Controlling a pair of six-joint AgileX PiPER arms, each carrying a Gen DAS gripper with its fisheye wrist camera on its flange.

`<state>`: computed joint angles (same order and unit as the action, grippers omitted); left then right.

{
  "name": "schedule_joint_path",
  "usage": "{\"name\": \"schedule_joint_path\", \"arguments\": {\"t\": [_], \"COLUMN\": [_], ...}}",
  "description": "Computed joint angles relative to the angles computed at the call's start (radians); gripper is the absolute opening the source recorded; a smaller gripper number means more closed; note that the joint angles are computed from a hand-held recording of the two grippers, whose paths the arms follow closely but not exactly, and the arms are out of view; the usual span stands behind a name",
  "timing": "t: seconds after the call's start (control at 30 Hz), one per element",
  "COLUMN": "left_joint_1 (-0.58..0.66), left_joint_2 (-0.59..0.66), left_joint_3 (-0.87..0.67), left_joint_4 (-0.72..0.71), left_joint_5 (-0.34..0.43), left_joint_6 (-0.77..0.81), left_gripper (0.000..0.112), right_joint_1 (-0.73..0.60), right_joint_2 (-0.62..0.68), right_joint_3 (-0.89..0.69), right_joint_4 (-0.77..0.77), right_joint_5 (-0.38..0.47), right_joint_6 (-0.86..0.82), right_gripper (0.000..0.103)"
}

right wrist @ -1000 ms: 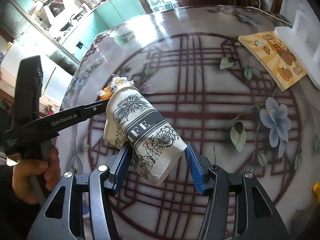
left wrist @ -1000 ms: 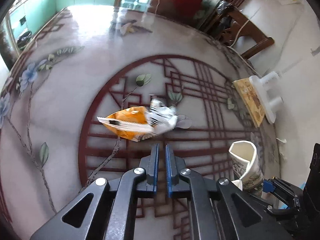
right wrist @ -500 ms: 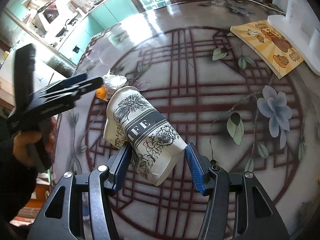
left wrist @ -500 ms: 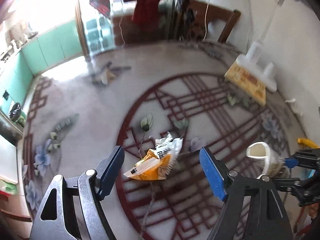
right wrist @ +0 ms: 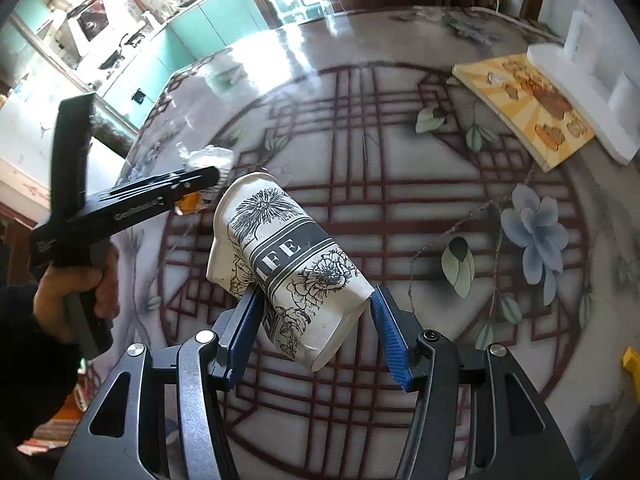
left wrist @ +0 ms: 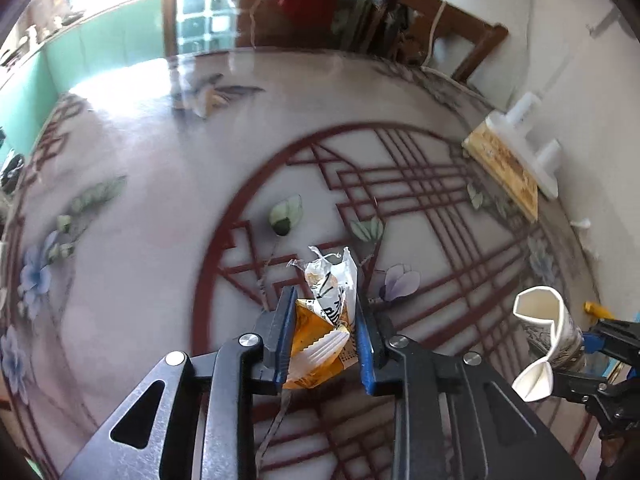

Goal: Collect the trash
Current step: 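Grasp the white printed paper cup with the right tool while the left tool grasps the orange snack packet, then carry cup and packet over the red bucket and open both tools to drop them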

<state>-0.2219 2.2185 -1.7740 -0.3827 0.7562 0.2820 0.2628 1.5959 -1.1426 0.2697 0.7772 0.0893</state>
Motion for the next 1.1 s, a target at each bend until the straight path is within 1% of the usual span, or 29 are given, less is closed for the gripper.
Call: {"name": "schedule_joint_path", "arguments": {"t": [0.1, 0.2, 0.27, 0.33, 0.43, 0.47, 0.63, 0.73, 0.87, 1.0, 1.1], "left_joint_1": [0.007, 0.008, 0.016, 0.044, 0.074, 0.087, 0.198, 0.299, 0.432, 0.625, 0.755], "left_joint_2": [-0.119, -0.254, -0.339, -0.438, -0.608, -0.644, -0.861, -0.954, -1.039, -1.101, -1.118], "left_joint_3": [0.136, 0.269, 0.341, 0.434, 0.572, 0.597, 0.744, 0.802, 0.861, 0.901, 0.908], "left_joint_4": [-0.008, 0.014, 0.022, -0.023, -0.007, -0.014, -0.051, -0.083, -0.136, -0.248, -0.287], "left_joint_5": [-0.062, -0.094, -0.079, -0.071, -0.068, -0.060, -0.010, 0.044, 0.112, 0.224, 0.296], "left_joint_6": [-0.007, -0.010, -0.027, -0.010, -0.037, -0.034, -0.003, 0.061, 0.156, 0.338, 0.437], "left_gripper": [0.024, 0.024, 0.024, 0.024, 0.024, 0.024, 0.024, 0.024, 0.024, 0.024, 0.024], "right_joint_1": [0.035, 0.074, 0.108, 0.140, 0.215, 0.234, 0.373, 0.464, 0.559, 0.641, 0.695], "right_joint_2": [-0.015, -0.038, -0.061, -0.086, -0.133, -0.142, -0.164, -0.155, -0.131, -0.090, -0.057], "right_joint_3": [-0.021, -0.036, -0.042, -0.046, -0.061, -0.065, -0.110, -0.147, -0.188, -0.245, -0.286], "right_joint_4": [-0.045, -0.076, -0.098, -0.119, -0.181, -0.197, -0.299, -0.355, -0.411, -0.455, -0.485], "right_joint_5": [0.014, 0.028, 0.037, 0.045, 0.069, 0.074, 0.112, 0.130, 0.144, 0.168, 0.187], "right_joint_6": [0.057, 0.101, 0.133, 0.168, 0.254, 0.275, 0.397, 0.467, 0.539, 0.600, 0.635], "right_gripper": [0.054, 0.054, 0.054, 0.054, 0.054, 0.055, 0.055, 0.055, 0.055, 0.055, 0.055]}}
